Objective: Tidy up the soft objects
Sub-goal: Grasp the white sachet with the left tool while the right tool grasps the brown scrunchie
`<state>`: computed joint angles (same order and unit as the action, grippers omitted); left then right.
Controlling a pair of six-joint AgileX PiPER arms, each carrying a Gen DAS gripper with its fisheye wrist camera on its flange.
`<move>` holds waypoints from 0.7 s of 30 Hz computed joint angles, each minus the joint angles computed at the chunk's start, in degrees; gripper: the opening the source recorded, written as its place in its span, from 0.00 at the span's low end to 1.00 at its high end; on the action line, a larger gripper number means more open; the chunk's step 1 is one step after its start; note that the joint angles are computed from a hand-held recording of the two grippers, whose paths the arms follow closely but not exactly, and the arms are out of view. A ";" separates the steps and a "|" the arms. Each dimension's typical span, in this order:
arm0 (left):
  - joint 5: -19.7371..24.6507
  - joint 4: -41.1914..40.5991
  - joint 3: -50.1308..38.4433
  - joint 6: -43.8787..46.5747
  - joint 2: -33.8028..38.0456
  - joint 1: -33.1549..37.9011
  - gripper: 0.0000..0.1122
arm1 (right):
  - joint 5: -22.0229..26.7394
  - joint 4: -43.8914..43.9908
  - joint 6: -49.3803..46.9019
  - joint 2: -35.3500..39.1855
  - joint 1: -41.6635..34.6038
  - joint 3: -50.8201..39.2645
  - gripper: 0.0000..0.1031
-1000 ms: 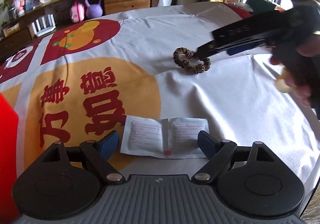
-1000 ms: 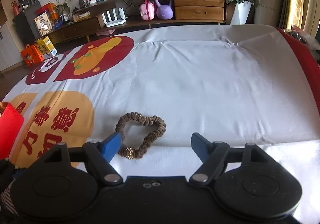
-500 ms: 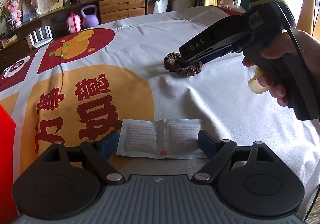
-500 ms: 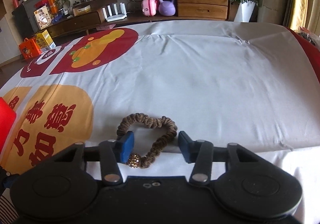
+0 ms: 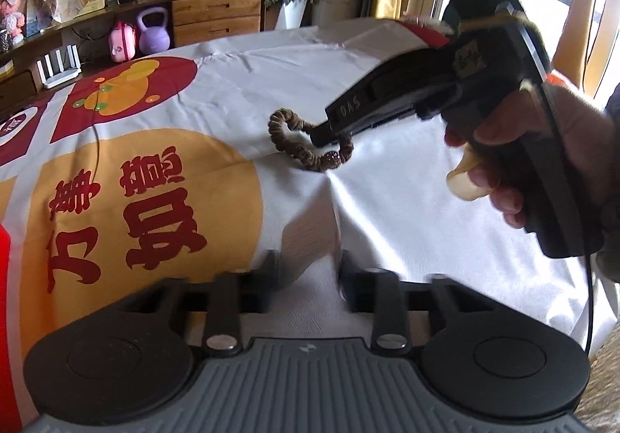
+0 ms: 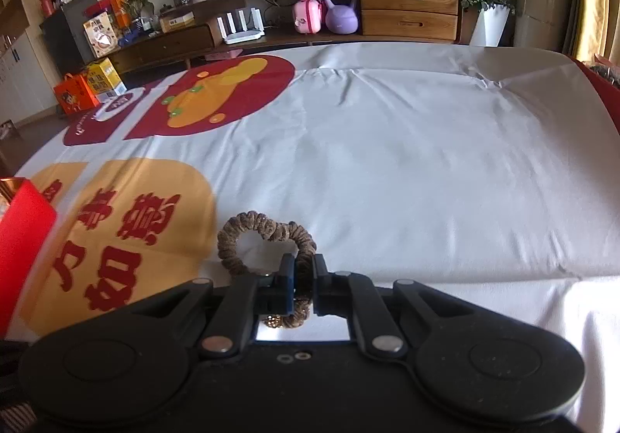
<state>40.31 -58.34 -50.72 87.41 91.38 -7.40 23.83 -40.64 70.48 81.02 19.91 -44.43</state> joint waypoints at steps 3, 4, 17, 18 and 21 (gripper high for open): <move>1.39 0.33 0.04 -0.61 -0.10 0.71 0.20 | 0.30 0.74 0.32 -1.74 1.09 0.82 0.07; 1.61 0.28 0.14 -0.69 -0.30 0.99 0.18 | 0.21 1.40 0.25 -2.44 1.42 1.26 0.07; 4.14 2.30 0.02 -5.20 -3.80 3.99 0.10 | 9.71 -3.25 11.98 -11.76 14.17 3.63 0.06; 4.46 2.54 0.15 -5.51 -4.20 4.45 0.10 | 10.61 -3.38 12.81 -12.55 15.16 3.70 0.06; 6.15 3.44 0.15 -6.69 -5.27 6.34 0.10 | 13.24 -3.56 14.71 -14.98 18.31 3.53 0.06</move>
